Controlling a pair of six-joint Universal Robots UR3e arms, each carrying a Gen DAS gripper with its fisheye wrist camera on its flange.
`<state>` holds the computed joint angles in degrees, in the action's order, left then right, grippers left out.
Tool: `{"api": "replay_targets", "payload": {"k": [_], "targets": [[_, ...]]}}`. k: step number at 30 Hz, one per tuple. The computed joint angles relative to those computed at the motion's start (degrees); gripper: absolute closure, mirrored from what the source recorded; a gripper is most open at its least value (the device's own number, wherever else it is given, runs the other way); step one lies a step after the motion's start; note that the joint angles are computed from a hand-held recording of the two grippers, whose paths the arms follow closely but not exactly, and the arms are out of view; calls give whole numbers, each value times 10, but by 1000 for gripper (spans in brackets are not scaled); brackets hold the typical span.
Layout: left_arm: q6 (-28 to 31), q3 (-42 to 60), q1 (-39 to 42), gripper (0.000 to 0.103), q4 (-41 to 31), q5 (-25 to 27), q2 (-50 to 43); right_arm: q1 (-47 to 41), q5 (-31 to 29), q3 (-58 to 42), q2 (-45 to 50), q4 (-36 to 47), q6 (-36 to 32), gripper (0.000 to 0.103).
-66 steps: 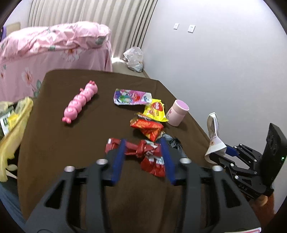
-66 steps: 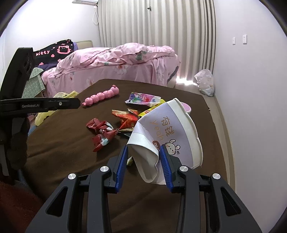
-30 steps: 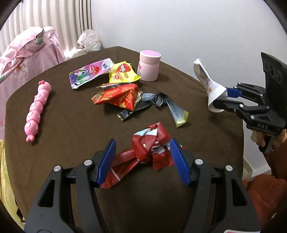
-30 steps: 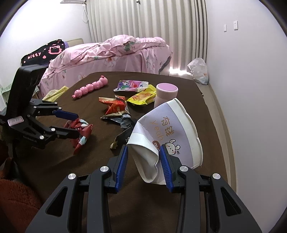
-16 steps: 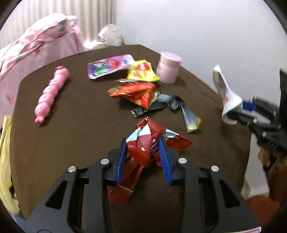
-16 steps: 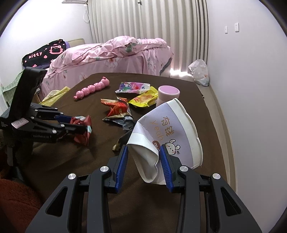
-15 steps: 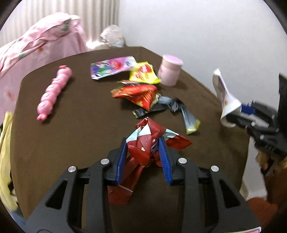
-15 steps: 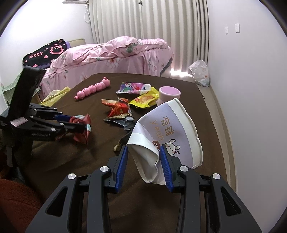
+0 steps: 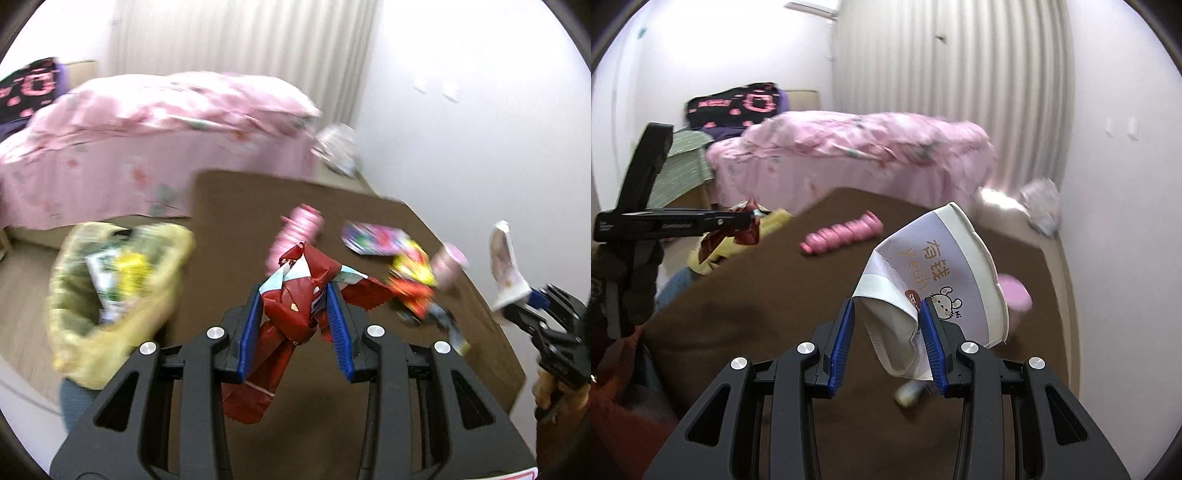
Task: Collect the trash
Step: 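Carry the red wrappers and white cup in both grippers toward the yellow bag, then open both grippers to drop the wrappers and cup into the yellow bag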
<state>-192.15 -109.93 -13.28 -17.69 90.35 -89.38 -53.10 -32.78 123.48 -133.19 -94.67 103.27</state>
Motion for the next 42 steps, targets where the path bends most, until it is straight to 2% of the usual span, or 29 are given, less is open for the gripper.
{"api": "replay_targets", "payload": {"k": [5,8,13,18,21,25,29,33,34,36,37,38,40,42], "targets": [[-23,-64,90,70,4,-6,78,170,-38,-21,104,-255,165,68],[-28,-101,146,70,13,-22,115,260,-65,-67,183,-330,225,68],[-48,-162,211,70,69,13,150,401,-101,-183,346,-420,299,68],[-85,-204,325,70,95,-38,147,530,-149,-350,518,-439,317,68],[-106,-217,370,70,106,-62,134,591,-164,-486,630,-411,323,68],[-113,-212,396,70,111,-88,111,649,-180,-685,778,-337,316,68],[-121,-192,402,70,118,-113,73,682,-211,-810,876,-289,306,68],[-136,-165,400,70,135,-131,29,689,-224,-864,926,-275,316,68],[-139,-165,403,67,139,-140,26,691,-225,-869,932,-277,320,68],[-148,-162,412,53,147,-159,20,690,-221,-857,933,-283,323,68],[-151,-157,411,44,150,-158,15,690,-220,-867,939,-273,323,63],[-153,-159,410,38,155,-155,15,692,-221,-858,936,-275,325,53],[-151,-155,409,32,144,-150,15,691,-225,-820,921,-301,327,51],[-150,-153,403,30,138,-134,14,689,-233,-784,904,-324,333,51]]}}
